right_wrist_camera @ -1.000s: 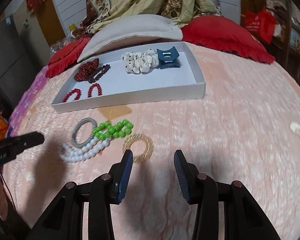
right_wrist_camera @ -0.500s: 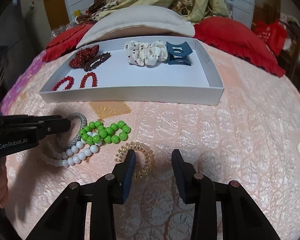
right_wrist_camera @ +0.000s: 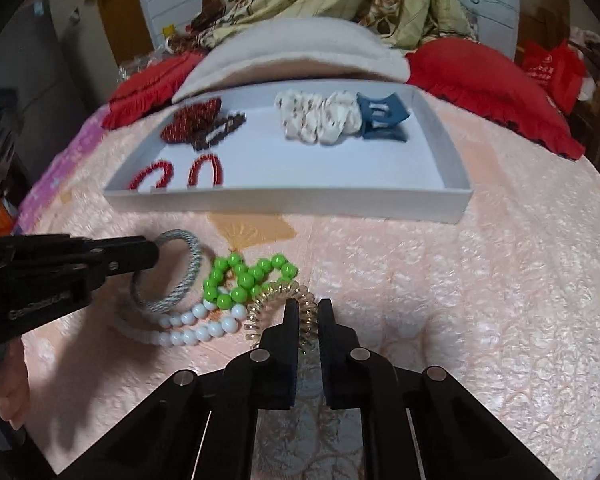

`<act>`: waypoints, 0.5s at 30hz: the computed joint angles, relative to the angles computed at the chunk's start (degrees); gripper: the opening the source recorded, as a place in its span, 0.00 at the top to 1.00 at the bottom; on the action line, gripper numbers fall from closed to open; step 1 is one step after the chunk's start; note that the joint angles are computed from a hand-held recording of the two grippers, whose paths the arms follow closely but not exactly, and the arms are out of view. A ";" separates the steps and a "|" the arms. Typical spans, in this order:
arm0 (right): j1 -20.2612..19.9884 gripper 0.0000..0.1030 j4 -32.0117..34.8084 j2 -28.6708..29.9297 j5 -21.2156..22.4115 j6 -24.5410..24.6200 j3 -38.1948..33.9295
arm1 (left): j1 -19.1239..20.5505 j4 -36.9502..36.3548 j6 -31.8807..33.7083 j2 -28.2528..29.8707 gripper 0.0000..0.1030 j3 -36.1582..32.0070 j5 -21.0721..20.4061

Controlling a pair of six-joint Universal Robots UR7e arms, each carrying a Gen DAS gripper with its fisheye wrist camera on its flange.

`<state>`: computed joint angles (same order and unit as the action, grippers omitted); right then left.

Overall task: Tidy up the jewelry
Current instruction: 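Grasp the grey mesh bangle with the left tool while the right tool grasps the gold spiral coil, then carry both items into the white tray and open both tools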

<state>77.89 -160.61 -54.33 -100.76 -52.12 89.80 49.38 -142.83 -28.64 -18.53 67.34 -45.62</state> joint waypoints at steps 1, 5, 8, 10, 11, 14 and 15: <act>0.01 0.92 0.67 -0.58 0.79 0.64 -0.01 | -0.39 -0.60 0.23 -0.61 0.95 0.58 0.17; 0.65 0.92 1.60 -2.52 3.20 1.60 -0.20 | -2.05 -3.49 2.27 -2.86 0.95 1.78 1.04; 1.40 0.92 2.95 -2.74 4.24 2.57 -2.07 | -2.43 -3.41 3.36 -3.29 0.95 0.18 1.28; 1.91 0.92 3.86 -2.13 4.46 3.39 -3.96 | -2.14 -1.09 2.85 -2.76 0.95 -2.40 1.64; 2.31 0.92 4.49 -1.43 4.50 3.84 -5.49 | -1.75 0.85 2.91 -1.98 0.95 -4.79 1.99; 3.37 0.92 5.17 1.24 3.65 4.00 -9.69 | -0.63 6.82 3.91 1.43 0.95 -12.70 4.98; 3.63 0.92 5.71 2.20 3.23 4.16 -11.15 | -0.14 8.60 4.02 2.55 0.95 -15.21 5.64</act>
<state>81.51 -154.90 -52.13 -97.53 -47.96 78.65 49.24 -134.23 -24.61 -15.98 52.14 -39.97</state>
